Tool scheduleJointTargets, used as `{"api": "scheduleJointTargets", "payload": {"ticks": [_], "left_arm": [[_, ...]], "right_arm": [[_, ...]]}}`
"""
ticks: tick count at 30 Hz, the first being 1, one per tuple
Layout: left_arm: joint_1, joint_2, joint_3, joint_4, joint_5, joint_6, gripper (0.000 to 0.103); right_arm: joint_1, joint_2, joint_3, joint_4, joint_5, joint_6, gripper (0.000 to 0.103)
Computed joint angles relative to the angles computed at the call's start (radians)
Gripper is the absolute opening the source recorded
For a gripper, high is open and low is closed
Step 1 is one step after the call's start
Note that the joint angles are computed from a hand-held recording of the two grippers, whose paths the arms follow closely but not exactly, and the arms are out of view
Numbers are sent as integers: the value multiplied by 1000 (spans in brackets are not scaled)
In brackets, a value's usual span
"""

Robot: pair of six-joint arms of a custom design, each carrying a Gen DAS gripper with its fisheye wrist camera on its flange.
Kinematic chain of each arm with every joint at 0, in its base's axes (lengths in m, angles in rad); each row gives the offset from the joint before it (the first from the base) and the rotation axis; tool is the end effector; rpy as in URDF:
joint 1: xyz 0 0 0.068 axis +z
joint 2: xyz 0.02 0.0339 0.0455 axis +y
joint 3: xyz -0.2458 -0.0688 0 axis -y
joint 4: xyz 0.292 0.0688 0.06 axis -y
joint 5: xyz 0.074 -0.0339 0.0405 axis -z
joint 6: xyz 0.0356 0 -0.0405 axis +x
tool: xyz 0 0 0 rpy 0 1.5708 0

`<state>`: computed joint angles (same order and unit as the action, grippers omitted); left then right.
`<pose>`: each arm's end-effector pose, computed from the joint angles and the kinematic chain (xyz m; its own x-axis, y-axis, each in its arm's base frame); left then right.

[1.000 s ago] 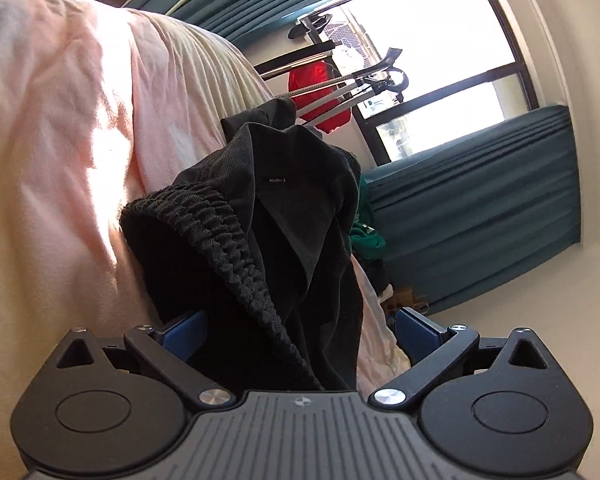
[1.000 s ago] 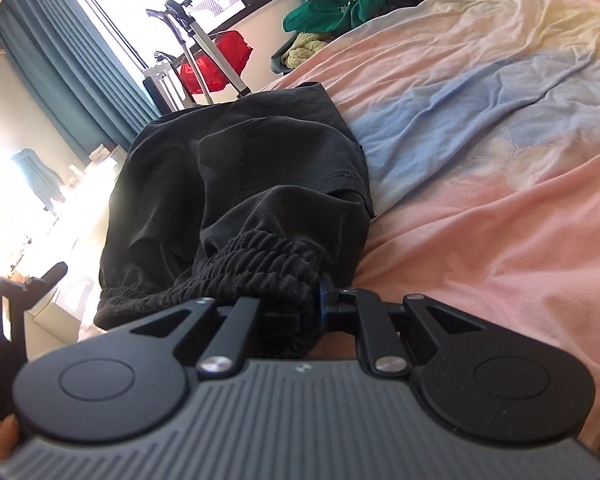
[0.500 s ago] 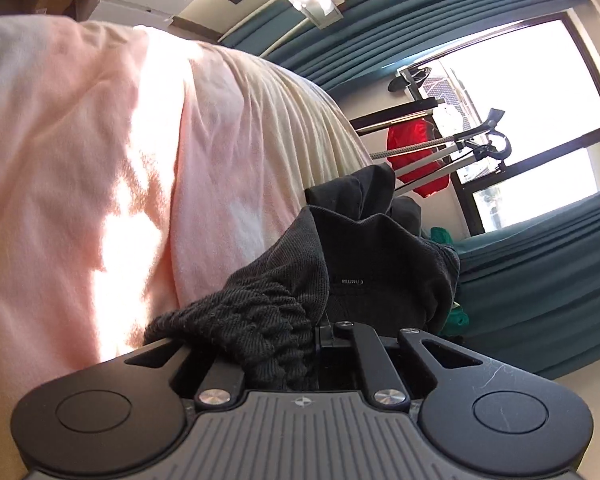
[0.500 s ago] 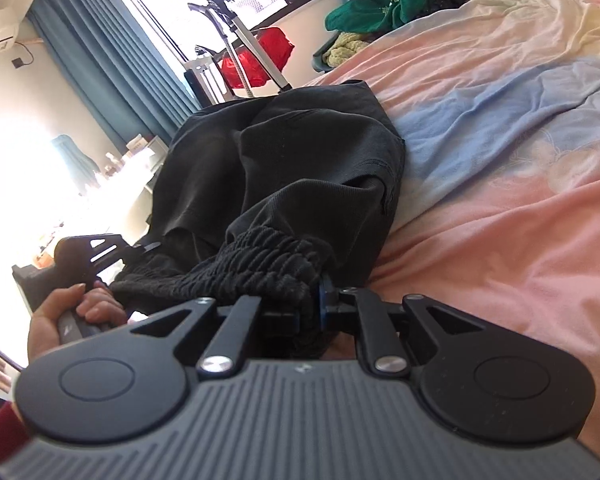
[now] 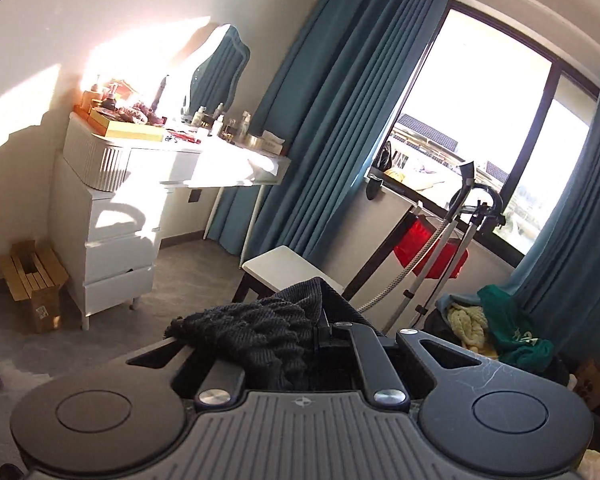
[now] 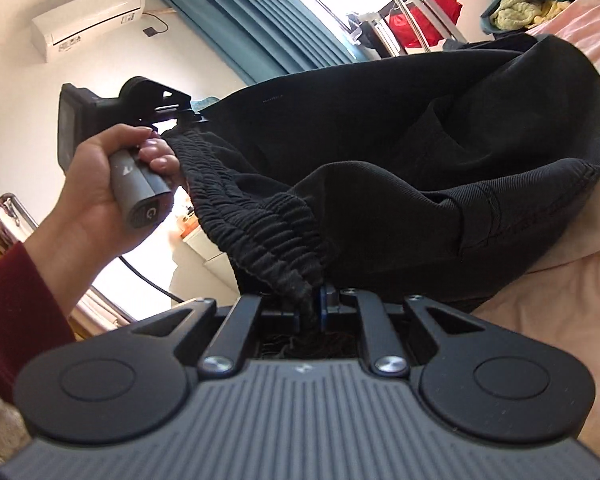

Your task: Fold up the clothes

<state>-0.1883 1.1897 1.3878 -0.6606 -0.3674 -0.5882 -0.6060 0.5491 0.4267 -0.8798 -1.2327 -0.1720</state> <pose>0.2961 -0.0434 0.4101 -0.2864 -0.4726 -0.8335 -0.3606 0.8591 -0.3632 0.1454 -0.0599 0.1934 -0.6433 0.3767 -0.6666 -0.3438 0.6358 0.6911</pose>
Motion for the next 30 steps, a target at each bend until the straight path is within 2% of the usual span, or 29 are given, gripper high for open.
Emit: {"api": "scheduleJointTargets", "payload": {"ticks": [1,2,4,5,8,11,13,14,15,16,17,19,20,21,24,26,28,30], "left_arm": [[40,29,28,-22,16,16,8],[82,46,27,-27,52,5,8],[165,52,-26,-1,144,3,9],[195,24,-97,26,180,21,9],[289,-42,-287,104,286,81,10],[345,-48,-388,185,366,96,17],[400,-63,-458,237,438,106,29],[424,-72,-486,257,478,112,31],[451,-97,-513,267,532,119,40],[478,-121,-539,277,587,126,52],[505,-145,-564,282,636,133,58],[530,-224,-606,244,628,141,92],[544,-268,-624,220,618,146,97],[573,-307,-636,185,648,167,100],[654,-432,-661,62,730,263,100],[674,-546,-679,-17,730,320,100],[649,-697,-685,-121,700,368,100],[540,-877,-692,-215,621,369,100]], "right_arm": [[85,-58,-41,121,49,146,13],[150,-74,-66,206,91,230,13],[238,-47,-95,327,151,311,13],[279,-23,-105,384,179,342,13],[353,117,-98,470,236,333,14],[375,202,-102,521,262,306,15],[384,215,-107,537,275,310,17],[385,205,-112,544,279,323,18],[388,191,-116,542,284,336,23],[392,176,-117,531,289,345,26],[396,168,-113,517,290,345,32],[403,166,-98,484,283,331,56],[404,151,-95,464,275,325,80],[407,114,-98,432,264,312,95],[410,-16,-102,296,234,236,94],[376,-84,-85,167,203,139,94],[284,-102,-39,3,158,-37,94],[137,-33,37,-197,89,-348,93]]}}
